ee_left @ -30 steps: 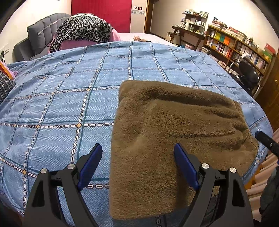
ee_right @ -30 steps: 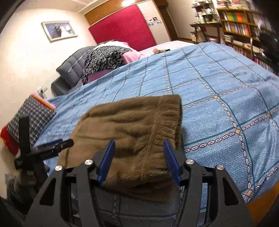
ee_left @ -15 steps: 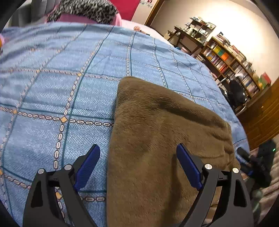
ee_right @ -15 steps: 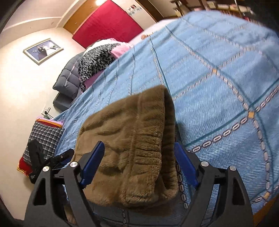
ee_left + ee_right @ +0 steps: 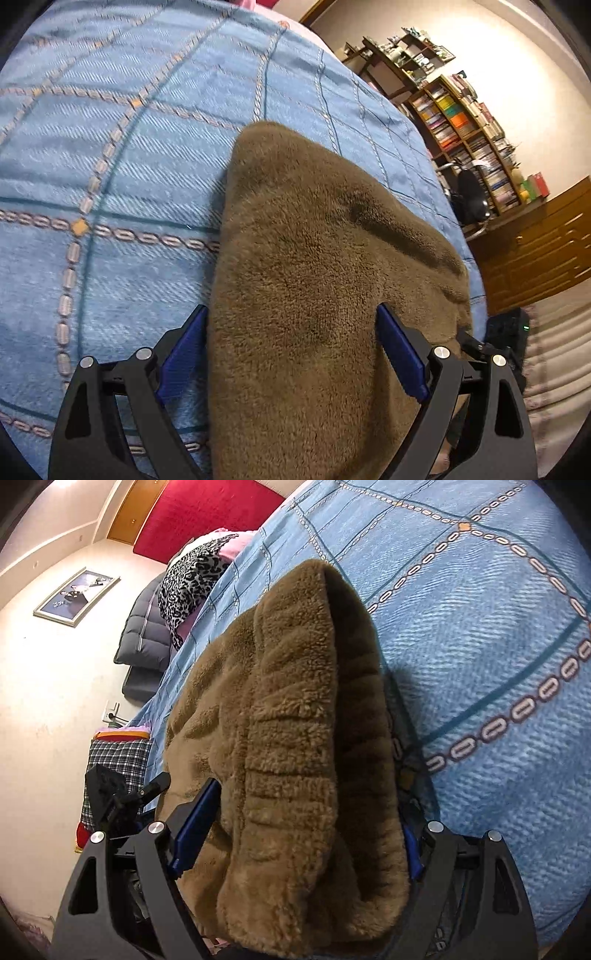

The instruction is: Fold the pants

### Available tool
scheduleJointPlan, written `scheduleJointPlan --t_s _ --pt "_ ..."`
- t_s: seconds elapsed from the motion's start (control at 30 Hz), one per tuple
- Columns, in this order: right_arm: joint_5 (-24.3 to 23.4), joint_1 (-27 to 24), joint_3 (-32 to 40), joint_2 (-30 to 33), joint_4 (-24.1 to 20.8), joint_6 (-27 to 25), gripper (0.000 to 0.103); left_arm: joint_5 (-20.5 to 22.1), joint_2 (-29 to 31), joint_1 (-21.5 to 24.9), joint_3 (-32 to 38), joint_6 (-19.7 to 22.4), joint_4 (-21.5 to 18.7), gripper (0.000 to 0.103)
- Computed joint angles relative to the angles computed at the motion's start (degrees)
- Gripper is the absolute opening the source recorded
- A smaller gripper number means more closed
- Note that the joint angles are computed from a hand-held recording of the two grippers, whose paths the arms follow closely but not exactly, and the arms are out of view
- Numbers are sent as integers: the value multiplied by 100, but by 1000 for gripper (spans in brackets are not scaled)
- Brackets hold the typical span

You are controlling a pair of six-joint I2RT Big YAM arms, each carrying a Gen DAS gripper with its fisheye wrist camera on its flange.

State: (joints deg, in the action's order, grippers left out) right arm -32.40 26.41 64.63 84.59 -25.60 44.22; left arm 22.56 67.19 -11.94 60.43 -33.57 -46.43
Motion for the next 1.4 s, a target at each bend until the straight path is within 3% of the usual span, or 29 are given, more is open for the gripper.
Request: scheduleJointPlan --t_s 0.17,0.27,0.37,0.5,0.67,0.83,1.1,1.4 --pt "-73 1 65 51 -34 -87 84 379 62 23 -27 62 77 88" --pt "18 58 132 73 -111 -193 81 476 35 55 -29 93 53 80" --pt "74 100 204 101 -166 -290 69 511 31 71 -15 113 49 69" --pt "267 194 264 -9 -246 -562 52 377 -121 16 -8 205 46 53" --pt "730 313 515 -135 -443 -1029 48 148 -212 -128 179 250 0 46" --pt "853 216 857 -77 -421 -1243 47 -133 -63 -277 557 350 34 45" --pt "889 -236 1820 606 -538 -1589 47 -299 1021 -347 1730 421 173 46" --pt "840 -788 2957 1522 -869 -1825 47 -112 2477 -385 3182 409 142 46"
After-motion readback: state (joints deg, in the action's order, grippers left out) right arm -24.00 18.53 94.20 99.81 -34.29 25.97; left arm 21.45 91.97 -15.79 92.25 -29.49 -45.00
